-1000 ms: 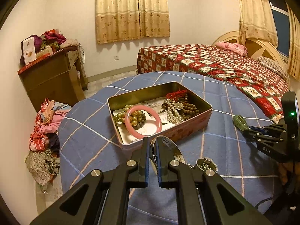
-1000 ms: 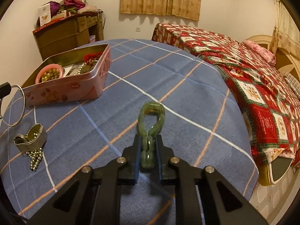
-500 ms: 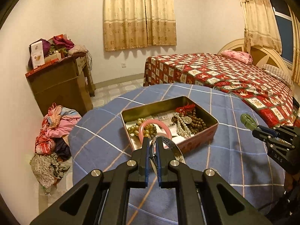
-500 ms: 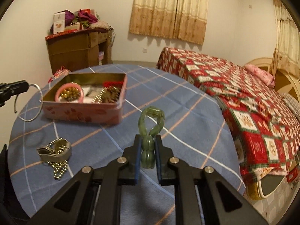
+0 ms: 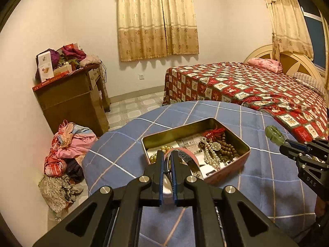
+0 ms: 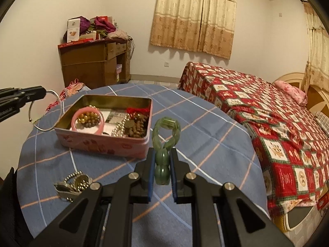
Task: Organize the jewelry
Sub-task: 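Carry the jade and silver bangles into the tin and open both tools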
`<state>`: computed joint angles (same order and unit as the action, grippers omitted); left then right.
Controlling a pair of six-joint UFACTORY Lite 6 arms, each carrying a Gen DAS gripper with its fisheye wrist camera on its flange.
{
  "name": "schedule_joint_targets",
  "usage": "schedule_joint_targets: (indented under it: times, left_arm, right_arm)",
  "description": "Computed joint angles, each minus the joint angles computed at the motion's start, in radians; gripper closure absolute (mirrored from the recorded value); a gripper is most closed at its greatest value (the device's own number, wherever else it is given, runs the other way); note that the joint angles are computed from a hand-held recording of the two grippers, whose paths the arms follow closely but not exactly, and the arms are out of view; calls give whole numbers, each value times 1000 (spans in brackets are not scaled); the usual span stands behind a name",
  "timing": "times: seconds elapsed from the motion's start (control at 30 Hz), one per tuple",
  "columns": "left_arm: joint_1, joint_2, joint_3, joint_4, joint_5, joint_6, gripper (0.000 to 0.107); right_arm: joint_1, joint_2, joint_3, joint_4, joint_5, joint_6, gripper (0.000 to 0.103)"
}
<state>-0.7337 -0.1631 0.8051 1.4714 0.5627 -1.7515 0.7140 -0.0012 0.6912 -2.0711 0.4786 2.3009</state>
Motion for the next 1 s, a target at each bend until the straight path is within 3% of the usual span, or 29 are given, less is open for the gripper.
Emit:
schedule_joint_targets:
  times: [1.0]
  left_arm:
    - [168,232,246,-8,-87,114,102]
  right_arm:
    - [-22,266,420,126,-99,-280,87]
